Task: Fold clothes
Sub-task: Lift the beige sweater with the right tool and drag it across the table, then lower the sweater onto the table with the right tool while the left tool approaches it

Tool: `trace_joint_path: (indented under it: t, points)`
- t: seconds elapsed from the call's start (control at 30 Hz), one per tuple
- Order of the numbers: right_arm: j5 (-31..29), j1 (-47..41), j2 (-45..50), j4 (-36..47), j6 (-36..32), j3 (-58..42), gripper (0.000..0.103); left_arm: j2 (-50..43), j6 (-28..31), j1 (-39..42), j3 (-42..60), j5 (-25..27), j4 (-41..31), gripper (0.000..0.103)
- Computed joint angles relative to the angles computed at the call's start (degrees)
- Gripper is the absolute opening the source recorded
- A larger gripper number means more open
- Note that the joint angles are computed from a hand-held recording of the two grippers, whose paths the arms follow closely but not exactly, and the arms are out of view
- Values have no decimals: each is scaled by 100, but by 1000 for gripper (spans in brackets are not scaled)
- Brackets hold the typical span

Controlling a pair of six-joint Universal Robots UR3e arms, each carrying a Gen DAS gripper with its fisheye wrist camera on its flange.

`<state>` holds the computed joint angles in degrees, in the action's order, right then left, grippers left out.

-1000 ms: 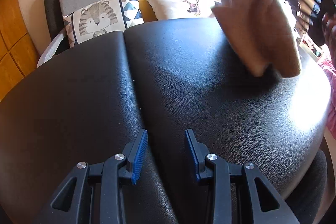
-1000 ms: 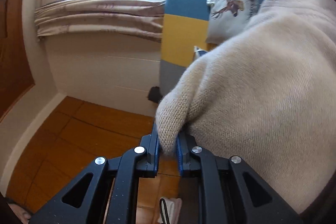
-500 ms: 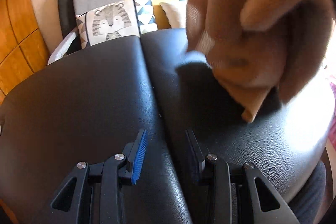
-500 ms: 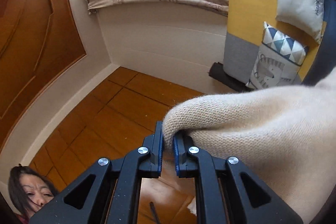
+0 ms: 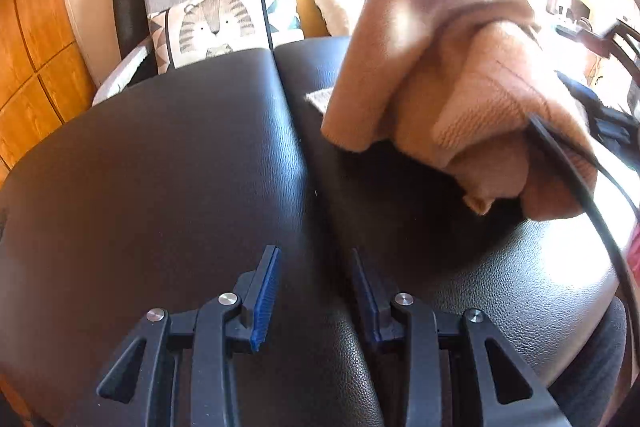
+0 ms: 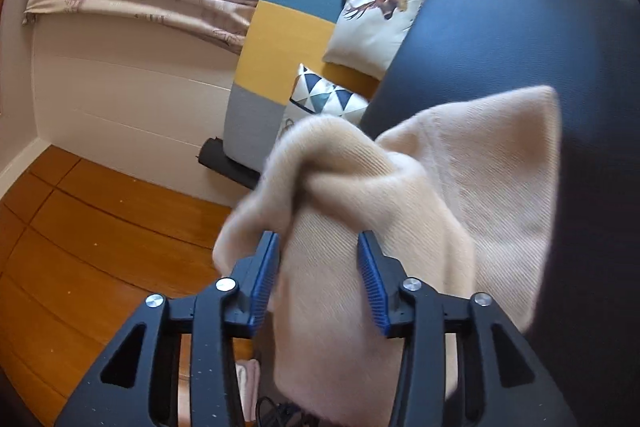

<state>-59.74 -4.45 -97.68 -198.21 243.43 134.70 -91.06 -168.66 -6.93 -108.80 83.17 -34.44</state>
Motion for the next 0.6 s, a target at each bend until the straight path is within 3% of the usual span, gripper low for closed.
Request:
trace_joint_path:
  t: [0.1, 0.23, 0.4, 0.5, 0.6]
  points:
    - [-214, 364, -732, 731, -542, 223, 47, -111, -1, 25, 153, 25, 49, 37]
    - [-1319, 1526, -1290, 2201, -1410, -243, 46, -332, 9, 89, 662, -100, -79, 37]
    - [-3079, 3085, -682, 3367, -1831, -1229, 46, -359, 99, 95, 1143, -617, -319, 37]
    - [-4092, 3814, -226, 3905, -1946, -1749, 46, -335, 273, -189, 1147, -459, -97, 37]
    - [-4598, 4164, 162, 4137, -1993, -2013, 46, -317, 443, -371, 1153, -298, -75, 37]
